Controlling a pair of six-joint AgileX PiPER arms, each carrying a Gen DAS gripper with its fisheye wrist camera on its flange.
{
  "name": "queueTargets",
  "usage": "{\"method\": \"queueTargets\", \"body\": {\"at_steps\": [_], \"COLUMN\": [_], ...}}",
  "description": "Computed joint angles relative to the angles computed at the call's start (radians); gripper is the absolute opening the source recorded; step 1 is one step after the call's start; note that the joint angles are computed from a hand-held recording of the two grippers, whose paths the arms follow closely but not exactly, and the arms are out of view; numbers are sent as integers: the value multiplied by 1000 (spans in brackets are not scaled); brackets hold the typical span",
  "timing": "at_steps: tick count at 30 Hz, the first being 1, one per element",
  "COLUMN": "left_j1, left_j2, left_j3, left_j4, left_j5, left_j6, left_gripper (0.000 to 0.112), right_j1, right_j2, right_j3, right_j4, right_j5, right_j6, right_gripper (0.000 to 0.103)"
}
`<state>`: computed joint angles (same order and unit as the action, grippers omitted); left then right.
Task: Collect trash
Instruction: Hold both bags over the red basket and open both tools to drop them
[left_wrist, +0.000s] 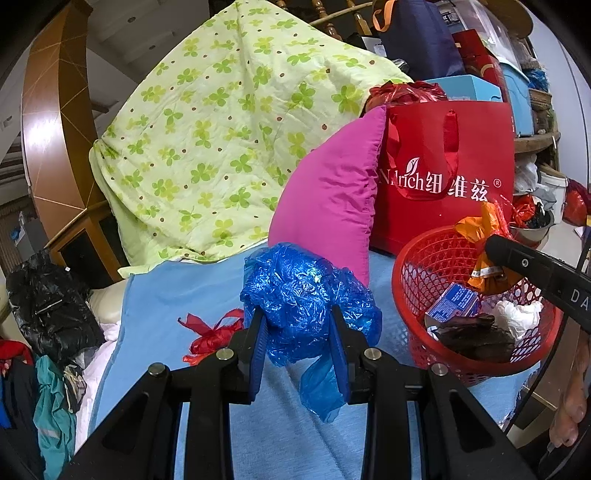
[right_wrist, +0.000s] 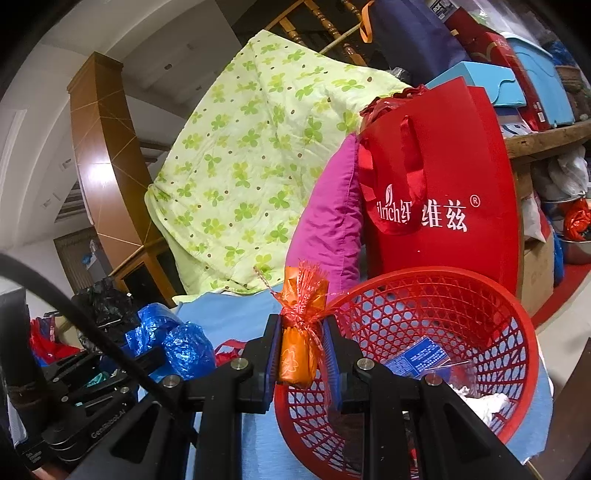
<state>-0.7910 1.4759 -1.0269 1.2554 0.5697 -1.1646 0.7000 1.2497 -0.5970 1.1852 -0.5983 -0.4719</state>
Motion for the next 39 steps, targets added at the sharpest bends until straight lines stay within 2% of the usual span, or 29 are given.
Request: {"method": "queueTargets", "body": {"at_steps": [39], "left_j1": [-98], "left_j2": [42], "left_j3": [-82], "left_j4": [0], "left_j5": [37], "left_j6": [39], "left_gripper": [34], "right_j1": [9], "right_j2": [-100], "right_j3": [87], "right_j4": [47], "right_j5": [-59], "right_j6": [28], "right_gripper": [24]}}
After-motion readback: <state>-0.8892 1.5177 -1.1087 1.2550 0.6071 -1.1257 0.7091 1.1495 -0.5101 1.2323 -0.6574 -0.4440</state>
